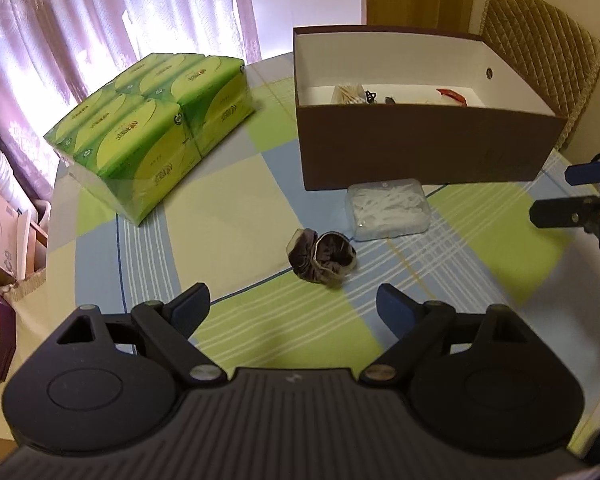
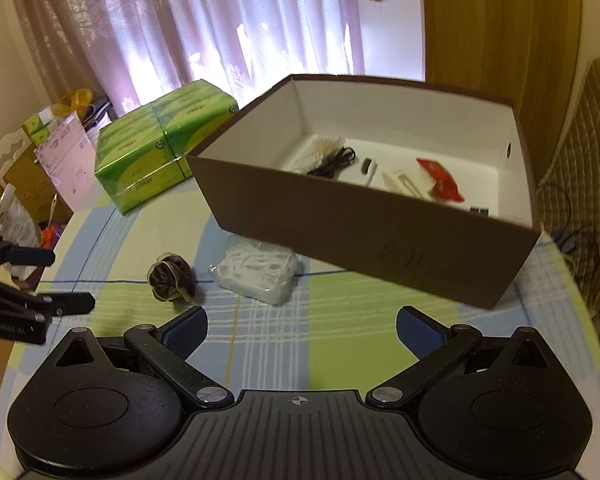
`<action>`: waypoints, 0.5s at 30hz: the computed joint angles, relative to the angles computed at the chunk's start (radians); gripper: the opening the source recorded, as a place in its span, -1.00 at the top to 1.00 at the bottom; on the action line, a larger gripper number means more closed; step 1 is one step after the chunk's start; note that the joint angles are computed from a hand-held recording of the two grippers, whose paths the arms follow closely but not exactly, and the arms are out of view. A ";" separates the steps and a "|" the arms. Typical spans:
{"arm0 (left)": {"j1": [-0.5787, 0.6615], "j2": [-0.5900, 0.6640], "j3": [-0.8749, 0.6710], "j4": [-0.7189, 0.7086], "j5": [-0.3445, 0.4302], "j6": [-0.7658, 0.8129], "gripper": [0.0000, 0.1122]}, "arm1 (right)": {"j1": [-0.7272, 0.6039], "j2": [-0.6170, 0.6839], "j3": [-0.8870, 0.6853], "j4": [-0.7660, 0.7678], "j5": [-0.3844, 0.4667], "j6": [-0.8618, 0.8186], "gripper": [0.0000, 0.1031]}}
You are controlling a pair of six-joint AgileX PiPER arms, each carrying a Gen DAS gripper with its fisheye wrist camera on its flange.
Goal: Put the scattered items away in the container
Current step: 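Withdraw both tools from the box toward the scrunchie and floss box, then grasp the dark scrunchie with the left tool while the right tool grasps the floss box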
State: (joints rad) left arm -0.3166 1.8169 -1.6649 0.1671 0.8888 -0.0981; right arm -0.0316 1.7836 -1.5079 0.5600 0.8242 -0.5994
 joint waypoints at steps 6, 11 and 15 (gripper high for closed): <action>0.022 0.017 0.031 -0.058 -0.063 0.067 -0.49 | 0.040 0.026 0.011 -0.057 -0.034 0.078 -1.00; 0.043 0.074 0.002 -0.123 -0.091 0.164 -0.47 | 0.069 0.059 0.017 -0.103 -0.055 0.118 -1.00; 0.070 0.148 -0.070 -0.195 -0.070 0.228 -0.38 | 0.088 0.094 0.006 -0.149 -0.065 0.168 -1.00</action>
